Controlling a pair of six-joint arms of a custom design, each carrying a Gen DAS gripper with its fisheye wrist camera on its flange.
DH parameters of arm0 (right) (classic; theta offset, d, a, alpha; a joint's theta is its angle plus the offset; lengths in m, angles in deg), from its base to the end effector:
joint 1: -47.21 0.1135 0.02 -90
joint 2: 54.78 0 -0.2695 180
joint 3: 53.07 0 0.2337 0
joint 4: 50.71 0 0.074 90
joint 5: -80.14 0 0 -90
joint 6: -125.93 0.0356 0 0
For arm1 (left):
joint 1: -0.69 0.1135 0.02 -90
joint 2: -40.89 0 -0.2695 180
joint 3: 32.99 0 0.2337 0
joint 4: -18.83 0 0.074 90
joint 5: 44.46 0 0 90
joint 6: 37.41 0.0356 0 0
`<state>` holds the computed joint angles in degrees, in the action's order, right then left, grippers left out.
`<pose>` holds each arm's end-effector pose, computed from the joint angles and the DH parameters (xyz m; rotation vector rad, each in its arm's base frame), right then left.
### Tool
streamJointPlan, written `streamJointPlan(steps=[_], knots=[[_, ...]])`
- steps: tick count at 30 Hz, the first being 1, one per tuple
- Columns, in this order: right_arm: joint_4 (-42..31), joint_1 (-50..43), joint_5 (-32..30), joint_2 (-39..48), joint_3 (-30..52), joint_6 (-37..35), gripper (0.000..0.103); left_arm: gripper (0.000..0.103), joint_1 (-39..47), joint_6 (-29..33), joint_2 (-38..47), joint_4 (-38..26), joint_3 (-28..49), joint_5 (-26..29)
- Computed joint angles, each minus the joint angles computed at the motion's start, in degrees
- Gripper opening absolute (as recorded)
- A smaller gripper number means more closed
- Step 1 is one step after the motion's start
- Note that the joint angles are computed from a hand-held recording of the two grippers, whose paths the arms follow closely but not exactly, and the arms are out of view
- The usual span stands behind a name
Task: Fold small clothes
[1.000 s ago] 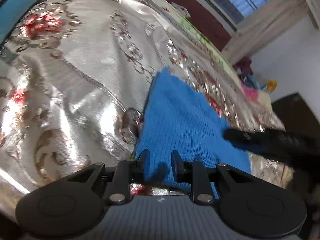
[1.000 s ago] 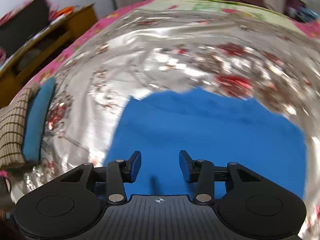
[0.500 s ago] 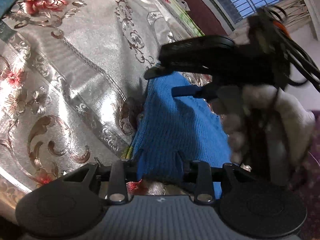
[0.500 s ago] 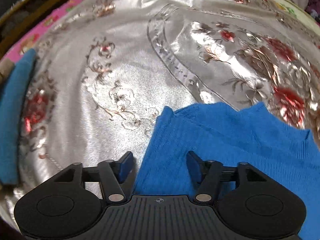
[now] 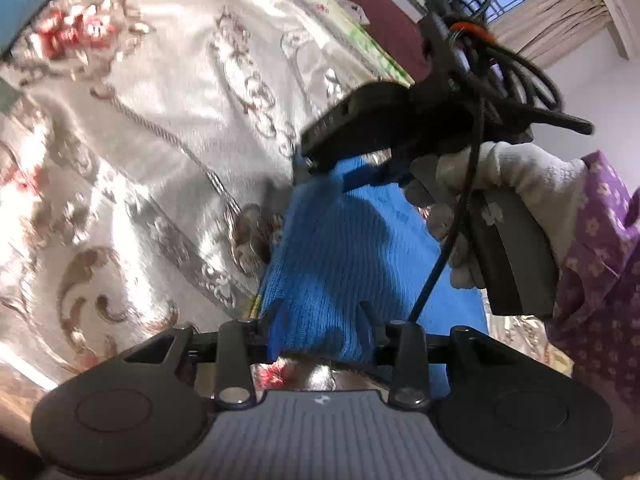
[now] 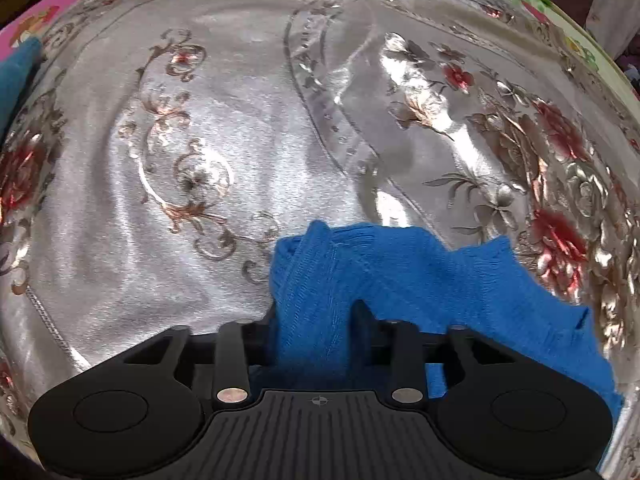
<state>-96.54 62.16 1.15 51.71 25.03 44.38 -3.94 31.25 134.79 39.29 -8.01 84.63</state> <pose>0.3222 0.0790 0.1560 -0.1226 2.8254 -0.1874 0.1873 -0.0377 0.0882 -0.0289 2.4139 -1.0315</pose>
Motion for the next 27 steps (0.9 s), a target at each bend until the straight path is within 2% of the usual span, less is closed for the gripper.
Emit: streamJointPlan(steps=[2, 3, 5, 9, 15, 18, 20, 23, 25, 26, 27], knots=[[0.0, -0.1, -0.1, -1.0, -0.5, -0.7, 0.024, 0.044, 1.7, -0.9, -3.2, 4.8, -3.6, -2.3], [0.2, -0.1, -0.2, -1.7, -1.1, -1.0, 0.023, 0.051, 1.7, -1.8, -5.0, 7.4, -5.4, -4.8], [0.7, -0.4, -0.9, -3.4, -2.4, -1.6, 0.02, 0.063, 0.5, -2.2, -6.8, 8.3, -6.4, -8.9], [0.7, -2.5, -4.0, -7.5, -4.2, -1.7, 0.017, 0.066, -3.3, -0.4, -6.3, 4.4, -4.0, -10.9], [0.1, -6.8, -8.9, -14.1, -6.8, -3.4, 0.013, 0.07, -7.3, -1.1, -1.2, 5.1, -1.3, -14.2], [0.6, -9.7, -12.2, -16.4, -8.3, -3.8, 0.013, 0.074, -10.9, -1.1, -1.4, 3.8, -0.4, -18.0], [0.8, -11.3, -14.1, -17.9, -9.3, -3.9, 0.013, 0.076, -14.2, -1.1, -0.6, 5.9, -0.7, -21.6], [0.8, -13.2, -16.4, -20.0, -10.4, -4.4, 0.013, 0.076, -16.1, -0.7, 1.3, 7.9, -0.2, -23.8], [0.3, -14.9, -18.4, -21.5, -10.9, -5.0, 0.013, 0.076, -16.0, -0.6, 2.1, 9.0, -0.3, -23.1], [0.1, -15.8, -19.3, -22.1, -11.1, -5.4, 0.013, 0.072, -15.8, -0.6, 2.5, 9.8, -0.4, -22.6], [0.0, -16.7, -20.0, -22.7, -11.4, -5.8, 0.013, 0.059, -15.9, -0.6, 2.3, 10.3, -0.7, -22.5]])
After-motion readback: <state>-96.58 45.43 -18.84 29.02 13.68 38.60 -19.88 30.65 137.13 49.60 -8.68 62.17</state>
